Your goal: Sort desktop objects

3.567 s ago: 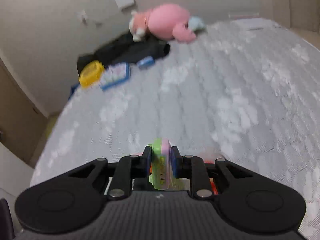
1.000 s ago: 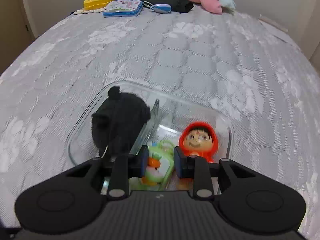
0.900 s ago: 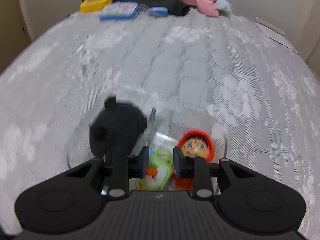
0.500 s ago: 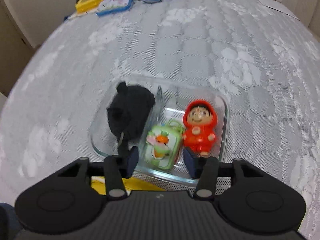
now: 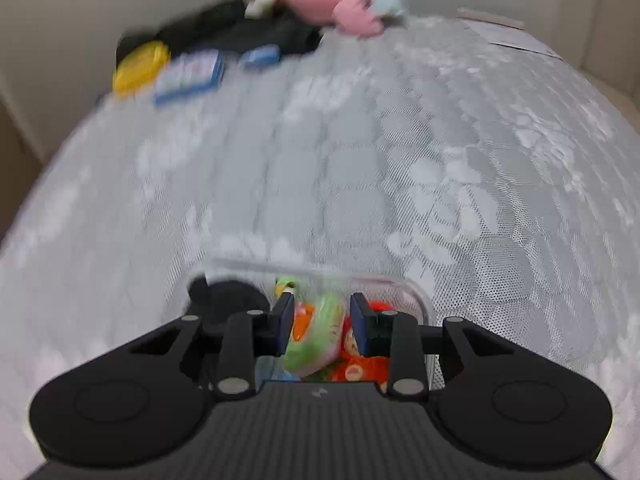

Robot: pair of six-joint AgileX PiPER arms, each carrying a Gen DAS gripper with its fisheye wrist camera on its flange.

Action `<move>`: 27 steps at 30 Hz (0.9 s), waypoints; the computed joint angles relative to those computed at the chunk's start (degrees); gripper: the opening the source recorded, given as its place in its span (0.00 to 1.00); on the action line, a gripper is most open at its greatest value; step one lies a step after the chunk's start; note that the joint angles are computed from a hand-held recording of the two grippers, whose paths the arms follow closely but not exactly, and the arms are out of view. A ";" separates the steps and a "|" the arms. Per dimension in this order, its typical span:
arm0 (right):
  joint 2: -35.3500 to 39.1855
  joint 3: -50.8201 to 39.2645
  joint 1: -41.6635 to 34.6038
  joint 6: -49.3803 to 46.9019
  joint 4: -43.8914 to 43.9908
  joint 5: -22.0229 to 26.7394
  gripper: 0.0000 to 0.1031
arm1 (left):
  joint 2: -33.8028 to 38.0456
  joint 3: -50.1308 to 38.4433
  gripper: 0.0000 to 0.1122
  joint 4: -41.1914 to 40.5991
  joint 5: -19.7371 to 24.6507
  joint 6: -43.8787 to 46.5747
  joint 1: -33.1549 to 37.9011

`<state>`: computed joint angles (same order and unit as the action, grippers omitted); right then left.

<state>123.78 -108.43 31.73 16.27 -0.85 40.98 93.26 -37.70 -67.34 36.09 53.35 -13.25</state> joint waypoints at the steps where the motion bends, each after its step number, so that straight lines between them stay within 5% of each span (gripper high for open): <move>1: -0.92 1.25 -0.09 0.19 -0.58 -0.50 0.33 | -0.04 -0.02 0.92 0.22 -0.13 -0.12 -0.14; 6: -1.32 2.56 0.52 -2.36 -4.08 0.79 0.33 | -0.21 0.04 0.92 0.41 -0.06 -0.35 0.00; 13: 1.81 2.82 2.72 3.09 -9.66 -7.70 0.33 | -0.12 -0.10 0.92 0.53 -0.14 -0.43 -0.10; 21: 8.45 -6.23 3.11 -1.21 -2.75 -1.71 0.40 | 0.14 -0.08 0.92 -0.35 0.55 0.50 0.46; 25: 9.73 -11.68 2.83 -2.47 -2.36 9.89 0.42 | 0.05 -0.02 0.92 -0.33 0.56 0.51 0.46; 27: 7.43 -9.09 1.66 -3.61 0.25 8.99 0.41 | -0.11 0.11 0.92 -0.30 0.51 0.42 0.46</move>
<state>131.21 -117.52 33.39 12.66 -0.60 49.96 93.15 -37.60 -67.64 36.59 53.76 -12.79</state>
